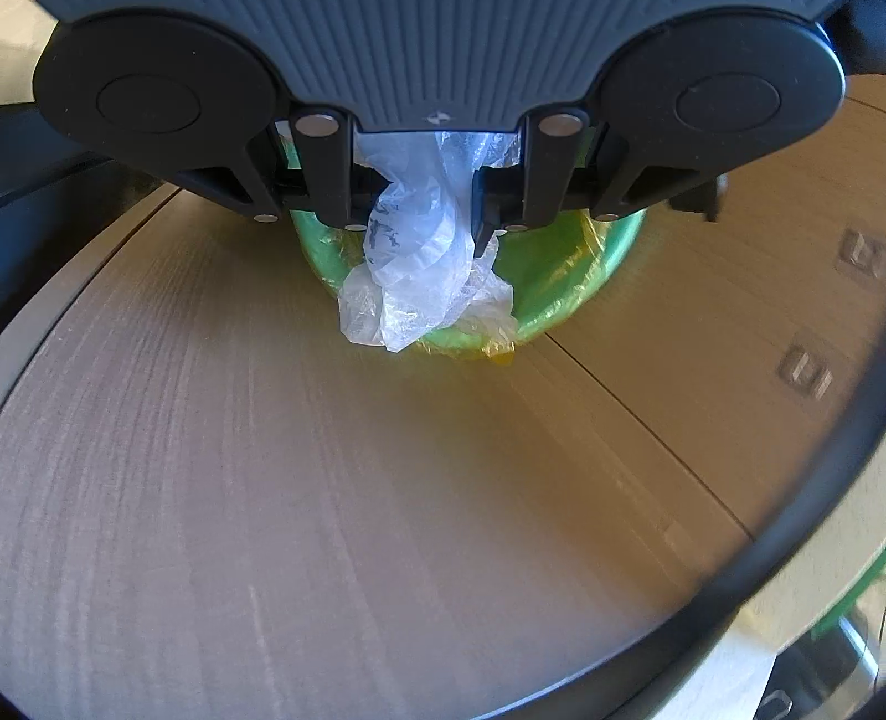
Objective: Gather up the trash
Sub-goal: 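Lower the red tray into the bin with the left tool and open it, then open the right tool over the bin to drop the plastic bag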
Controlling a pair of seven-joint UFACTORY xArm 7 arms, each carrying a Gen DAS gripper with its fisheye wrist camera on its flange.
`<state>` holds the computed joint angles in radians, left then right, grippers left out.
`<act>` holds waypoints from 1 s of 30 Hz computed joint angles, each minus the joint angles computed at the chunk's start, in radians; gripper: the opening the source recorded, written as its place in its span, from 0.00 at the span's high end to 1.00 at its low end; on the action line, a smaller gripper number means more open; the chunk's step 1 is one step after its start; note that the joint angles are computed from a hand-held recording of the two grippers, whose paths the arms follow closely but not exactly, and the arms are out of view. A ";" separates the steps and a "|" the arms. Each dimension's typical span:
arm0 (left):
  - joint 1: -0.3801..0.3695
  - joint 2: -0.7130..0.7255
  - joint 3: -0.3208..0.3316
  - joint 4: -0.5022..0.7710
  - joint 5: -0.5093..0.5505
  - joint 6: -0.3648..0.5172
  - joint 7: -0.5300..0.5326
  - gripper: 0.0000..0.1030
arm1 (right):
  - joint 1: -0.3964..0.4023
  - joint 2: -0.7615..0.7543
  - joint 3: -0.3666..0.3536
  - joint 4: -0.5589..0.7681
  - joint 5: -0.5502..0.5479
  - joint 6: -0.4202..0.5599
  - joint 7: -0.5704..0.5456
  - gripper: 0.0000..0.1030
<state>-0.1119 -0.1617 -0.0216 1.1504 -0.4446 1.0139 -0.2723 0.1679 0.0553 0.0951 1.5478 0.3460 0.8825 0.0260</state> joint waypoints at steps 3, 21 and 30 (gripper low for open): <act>0.017 -0.005 0.015 0.003 0.003 0.000 -0.030 0.83 | 0.010 0.026 0.010 0.029 -0.016 0.028 -0.023 0.78; 0.001 -0.397 0.107 -0.029 -0.005 -0.017 0.212 0.83 | 0.116 -0.094 0.058 -0.058 -0.341 -0.141 0.048 0.39; -0.006 -0.439 0.151 0.298 0.055 0.105 0.195 0.83 | 0.199 -0.117 0.117 0.133 -0.340 -0.331 0.115 0.16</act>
